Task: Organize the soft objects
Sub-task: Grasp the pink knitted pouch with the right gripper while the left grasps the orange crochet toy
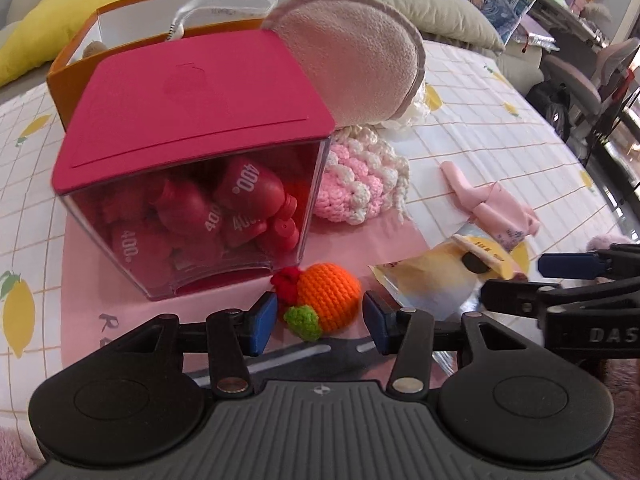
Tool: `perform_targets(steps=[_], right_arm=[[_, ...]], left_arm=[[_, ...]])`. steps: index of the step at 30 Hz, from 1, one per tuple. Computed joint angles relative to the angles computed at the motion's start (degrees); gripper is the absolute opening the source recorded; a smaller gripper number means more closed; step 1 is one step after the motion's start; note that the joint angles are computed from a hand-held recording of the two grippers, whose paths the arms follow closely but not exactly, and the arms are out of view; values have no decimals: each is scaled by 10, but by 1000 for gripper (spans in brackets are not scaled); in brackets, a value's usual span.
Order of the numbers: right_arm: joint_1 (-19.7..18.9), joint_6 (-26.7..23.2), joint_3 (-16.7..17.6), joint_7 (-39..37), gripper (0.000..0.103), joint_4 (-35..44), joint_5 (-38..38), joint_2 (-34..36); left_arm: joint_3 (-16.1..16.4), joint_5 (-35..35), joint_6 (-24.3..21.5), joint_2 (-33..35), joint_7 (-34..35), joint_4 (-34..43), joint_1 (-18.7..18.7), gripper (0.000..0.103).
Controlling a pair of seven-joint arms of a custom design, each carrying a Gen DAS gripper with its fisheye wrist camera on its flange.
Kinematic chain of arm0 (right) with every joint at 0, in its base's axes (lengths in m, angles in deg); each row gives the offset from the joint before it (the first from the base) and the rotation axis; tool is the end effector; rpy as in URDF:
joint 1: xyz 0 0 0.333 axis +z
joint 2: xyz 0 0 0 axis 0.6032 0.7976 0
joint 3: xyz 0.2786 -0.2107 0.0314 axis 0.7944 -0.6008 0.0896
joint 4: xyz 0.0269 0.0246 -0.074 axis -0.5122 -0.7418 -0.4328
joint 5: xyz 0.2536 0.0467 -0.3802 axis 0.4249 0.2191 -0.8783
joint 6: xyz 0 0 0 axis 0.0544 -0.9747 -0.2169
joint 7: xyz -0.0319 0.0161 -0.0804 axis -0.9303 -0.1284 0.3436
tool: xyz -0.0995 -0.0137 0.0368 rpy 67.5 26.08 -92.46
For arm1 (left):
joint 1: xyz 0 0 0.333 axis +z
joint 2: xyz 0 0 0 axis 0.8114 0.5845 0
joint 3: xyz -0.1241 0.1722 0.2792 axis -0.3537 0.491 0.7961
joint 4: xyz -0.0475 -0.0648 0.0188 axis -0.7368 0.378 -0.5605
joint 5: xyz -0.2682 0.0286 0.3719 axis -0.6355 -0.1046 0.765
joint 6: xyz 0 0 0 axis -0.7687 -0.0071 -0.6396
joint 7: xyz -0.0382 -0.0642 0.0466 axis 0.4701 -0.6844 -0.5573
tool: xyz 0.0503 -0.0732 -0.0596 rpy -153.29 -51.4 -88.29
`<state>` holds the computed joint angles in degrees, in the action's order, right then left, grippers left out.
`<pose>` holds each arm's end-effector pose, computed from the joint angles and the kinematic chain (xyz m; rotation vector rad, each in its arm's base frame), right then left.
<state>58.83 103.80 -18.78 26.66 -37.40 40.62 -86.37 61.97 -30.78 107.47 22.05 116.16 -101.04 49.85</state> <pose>0.5598 0.3063 0.4903 -2.1084 1.6253 -0.2440 0.5310 -0.0923 0.4617 -1.9637 1.9488 -0.6881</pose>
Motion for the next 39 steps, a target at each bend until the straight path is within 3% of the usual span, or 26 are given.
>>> perform_targets(steps=[5,10,13,18,22,26,32,34,39], right_arm=[[1,4,1,-3,74,2,-5,3],[3,38,2,-14,74,1,-14,3],[5,64,2,-49,74,10,-5,14],[7,77,6,-115,74,52,6,58],[1,66,16,-192,75,92,57,100],[5,68,16,-222,91,131,55,144],[-9,47,31,-271,91,195,74,205],[-13,41,36,-286,89,209,92,217],[1,44,23,-286,56,215,73,222]], left_arm=[[1,1,10,13,6,6,-2,61],[-3,9,23,16,13,5,-1,57],[12,-25,36,14,50,-1,-18,54],[6,-21,38,1,43,-6,-9,52],[-11,22,3,-13,-5,1,16,52],[-1,17,-13,-18,-13,5,12,53],[-1,27,-24,-16,-27,11,16,53],[0,27,-25,-15,-28,14,17,53],[4,21,-27,-13,-23,15,14,53]])
